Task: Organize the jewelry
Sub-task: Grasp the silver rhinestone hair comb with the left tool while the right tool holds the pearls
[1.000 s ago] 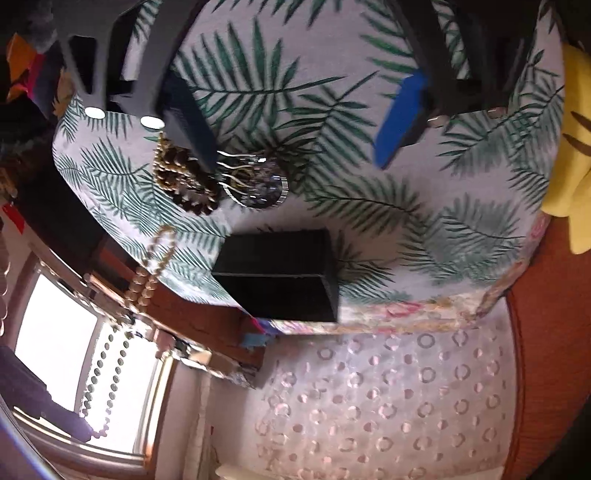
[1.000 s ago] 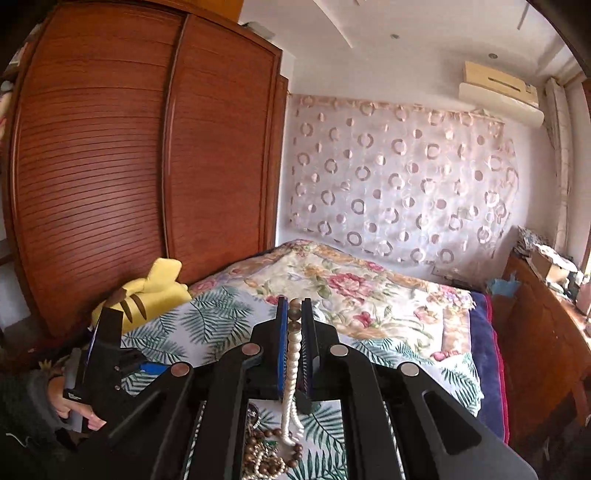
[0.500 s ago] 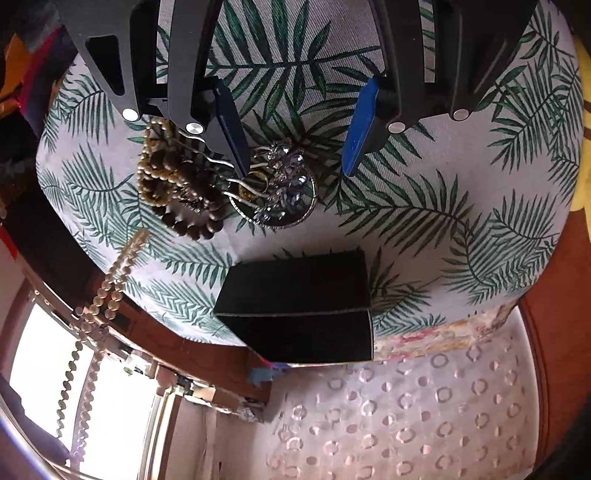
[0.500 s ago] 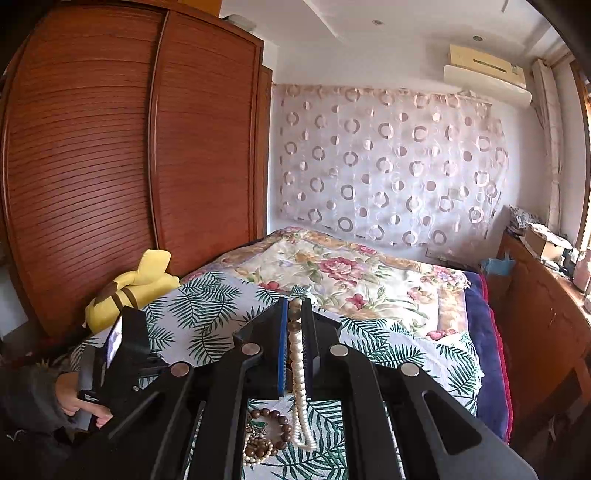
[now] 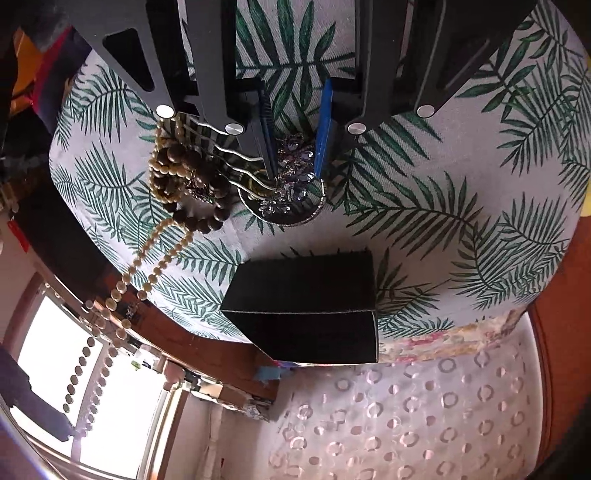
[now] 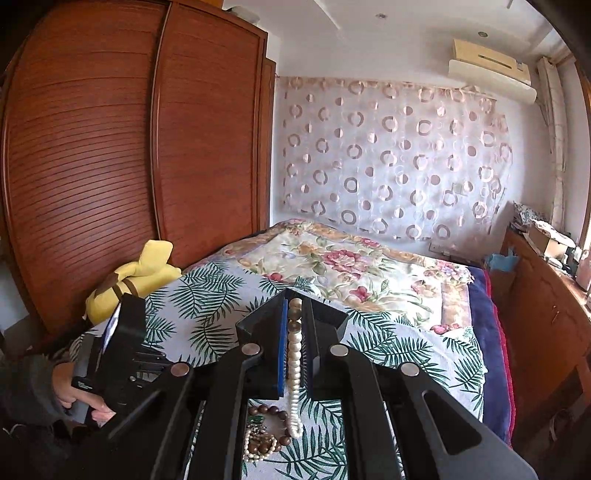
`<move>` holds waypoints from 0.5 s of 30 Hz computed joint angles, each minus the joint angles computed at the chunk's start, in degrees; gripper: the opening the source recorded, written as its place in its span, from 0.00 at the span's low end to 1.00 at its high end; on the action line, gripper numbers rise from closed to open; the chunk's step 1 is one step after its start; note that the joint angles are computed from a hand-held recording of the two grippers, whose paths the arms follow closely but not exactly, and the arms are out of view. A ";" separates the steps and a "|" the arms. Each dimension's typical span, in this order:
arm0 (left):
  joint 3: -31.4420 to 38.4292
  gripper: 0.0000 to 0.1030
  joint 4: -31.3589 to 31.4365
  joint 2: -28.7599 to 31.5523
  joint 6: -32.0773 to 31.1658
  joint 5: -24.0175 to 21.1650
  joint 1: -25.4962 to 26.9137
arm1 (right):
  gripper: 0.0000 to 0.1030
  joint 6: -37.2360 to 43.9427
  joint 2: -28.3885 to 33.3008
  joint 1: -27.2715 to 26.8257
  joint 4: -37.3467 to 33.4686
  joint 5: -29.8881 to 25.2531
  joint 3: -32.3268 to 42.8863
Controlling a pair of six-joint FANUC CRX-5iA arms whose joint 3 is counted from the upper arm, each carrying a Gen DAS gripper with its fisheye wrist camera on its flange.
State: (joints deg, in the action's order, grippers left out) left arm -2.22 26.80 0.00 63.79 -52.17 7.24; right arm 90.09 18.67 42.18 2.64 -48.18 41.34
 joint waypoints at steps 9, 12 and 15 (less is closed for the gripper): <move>-3.51 0.18 0.25 -4.22 -0.39 2.64 0.91 | 0.08 1.02 0.16 -0.01 -0.57 0.25 -0.10; -3.73 0.18 -0.13 -5.00 -0.02 3.61 1.45 | 0.08 1.52 0.20 -0.06 -0.73 0.17 -0.06; -3.23 0.18 -1.24 -4.97 1.23 4.26 1.94 | 0.08 1.61 0.24 0.02 -0.56 0.32 -0.02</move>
